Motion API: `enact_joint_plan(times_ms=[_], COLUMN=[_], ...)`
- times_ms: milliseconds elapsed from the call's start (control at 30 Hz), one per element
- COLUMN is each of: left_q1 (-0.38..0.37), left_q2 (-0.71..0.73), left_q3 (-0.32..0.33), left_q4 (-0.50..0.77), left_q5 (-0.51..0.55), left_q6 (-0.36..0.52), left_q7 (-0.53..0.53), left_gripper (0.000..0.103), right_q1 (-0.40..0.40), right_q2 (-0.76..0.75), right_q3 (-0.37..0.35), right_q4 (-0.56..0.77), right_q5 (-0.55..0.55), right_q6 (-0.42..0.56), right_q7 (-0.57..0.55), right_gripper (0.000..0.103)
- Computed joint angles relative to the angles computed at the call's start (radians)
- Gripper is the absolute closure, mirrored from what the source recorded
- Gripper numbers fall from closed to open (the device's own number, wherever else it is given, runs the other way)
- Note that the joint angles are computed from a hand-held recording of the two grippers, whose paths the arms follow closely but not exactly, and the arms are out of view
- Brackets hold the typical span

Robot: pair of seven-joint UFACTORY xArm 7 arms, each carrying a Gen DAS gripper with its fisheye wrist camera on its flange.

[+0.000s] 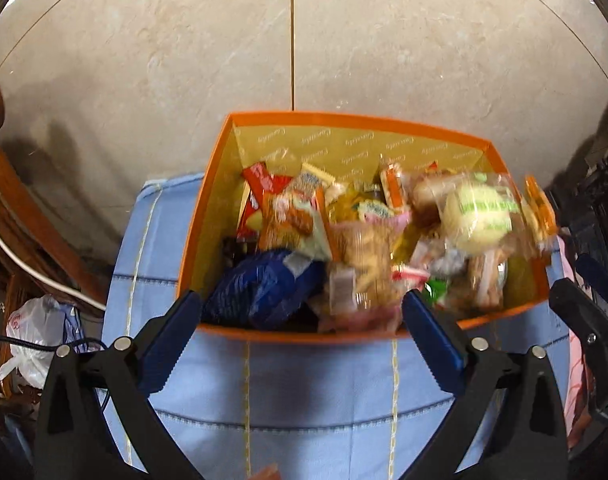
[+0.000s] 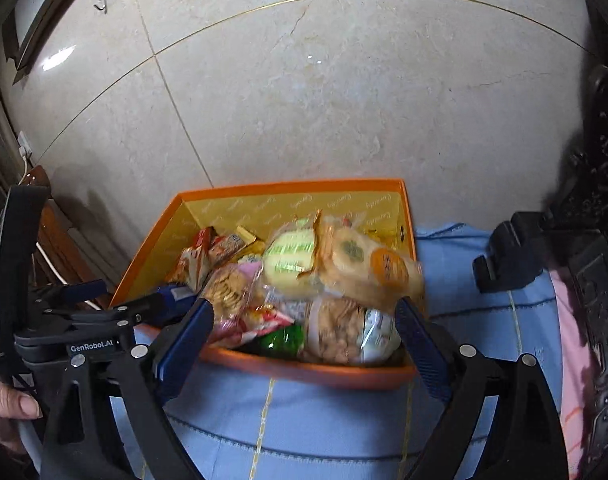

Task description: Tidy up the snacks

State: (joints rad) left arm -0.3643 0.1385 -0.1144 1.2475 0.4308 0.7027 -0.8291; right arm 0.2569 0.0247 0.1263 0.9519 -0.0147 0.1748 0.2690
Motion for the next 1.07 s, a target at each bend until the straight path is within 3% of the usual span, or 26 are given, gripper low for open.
enact_joint_plan(times_ms=[233, 433, 600, 667, 833, 1067], left_q1=[0.002, 0.012, 0.032, 0.042, 0.049, 0.043], left_q2=[-0.132, -0.207, -0.290, -0.311, -0.347, -0.400], left_q3=[-0.036, -0.073, -0.096, -0.124, -0.149, -0.158], left_q4=[-0.126, -0.170, -0.232, -0.229, -0.234, -0.264], left_q5=[-0.054, -0.038, -0.028, 0.033, 0.047, -0.006], left_q6=[-0.011, 0.046, 0.007, 0.051, 0.091, 0.093], left_q7=[-0.022, -0.060, -0.093, -0.126, -0.141, -0.109], left_gripper=[0.004, 0.004, 0.004, 0.004, 0.004, 0.004], right_q1=[0.011, 0.018, 0.014, 0.016, 0.020, 0.014], right_q2=[-0.126, -0.212, -0.263, -0.283, -0.324, -0.382], right_q3=[0.027, 0.050, 0.063, 0.066, 0.072, 0.093], right_q4=[-0.096, -0.156, -0.176, -0.184, -0.199, -0.225], right_q5=[-0.056, -0.070, -0.079, -0.082, -0.081, -0.095], right_q6=[0.034, 0.067, 0.084, 0.087, 0.103, 0.127], right_q7=[0.060, 0.087, 0.103, 0.104, 0.105, 0.122], right_gripper=[0.008, 0.007, 0.007, 0.007, 0.007, 0.007])
